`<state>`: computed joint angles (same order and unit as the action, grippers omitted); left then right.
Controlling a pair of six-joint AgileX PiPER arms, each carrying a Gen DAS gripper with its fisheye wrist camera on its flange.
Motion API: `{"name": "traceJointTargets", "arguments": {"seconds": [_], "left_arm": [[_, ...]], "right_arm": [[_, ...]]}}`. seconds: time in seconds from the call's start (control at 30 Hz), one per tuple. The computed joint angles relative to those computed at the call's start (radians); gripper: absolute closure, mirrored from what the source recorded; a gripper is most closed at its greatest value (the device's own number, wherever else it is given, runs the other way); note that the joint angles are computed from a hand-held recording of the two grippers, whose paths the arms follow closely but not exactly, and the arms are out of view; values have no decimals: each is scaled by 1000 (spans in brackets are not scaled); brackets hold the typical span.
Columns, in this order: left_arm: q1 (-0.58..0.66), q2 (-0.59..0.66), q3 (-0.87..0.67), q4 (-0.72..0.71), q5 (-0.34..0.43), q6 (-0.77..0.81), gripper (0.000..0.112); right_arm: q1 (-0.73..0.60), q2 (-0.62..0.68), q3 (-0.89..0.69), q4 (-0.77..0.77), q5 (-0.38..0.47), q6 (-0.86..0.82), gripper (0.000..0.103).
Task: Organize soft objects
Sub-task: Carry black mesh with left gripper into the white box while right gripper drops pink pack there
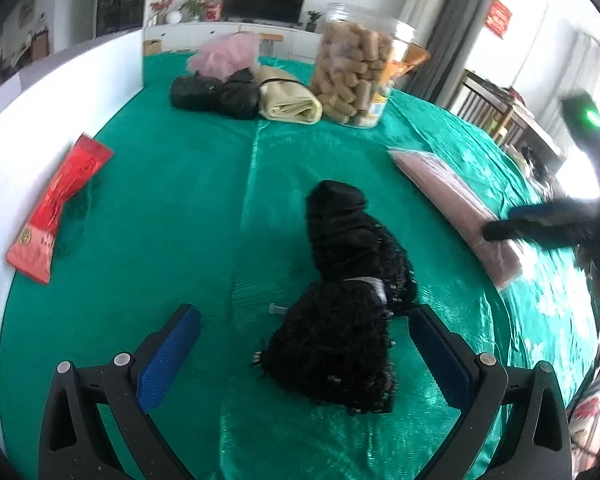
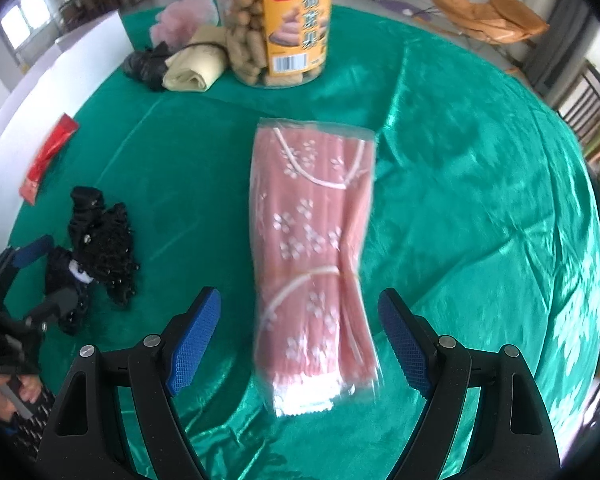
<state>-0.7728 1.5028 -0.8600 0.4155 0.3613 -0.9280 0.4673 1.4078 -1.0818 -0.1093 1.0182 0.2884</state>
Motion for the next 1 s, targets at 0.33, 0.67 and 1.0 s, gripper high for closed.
{"name": "traceJointTargets", "arguments": {"seconds": [0.33, 0.67, 1.0], "left_arm": [[-120, 146, -177, 167, 189, -9, 75], [-43, -167, 43, 61, 112, -106, 77], [474, -600, -52, -200, 433, 371, 76]], "right_arm": [[-80, 110, -9, 56, -73, -26, 65], [45, -115, 109, 24, -42, 64, 80], [428, 237, -625, 49, 46, 169, 79]]}}
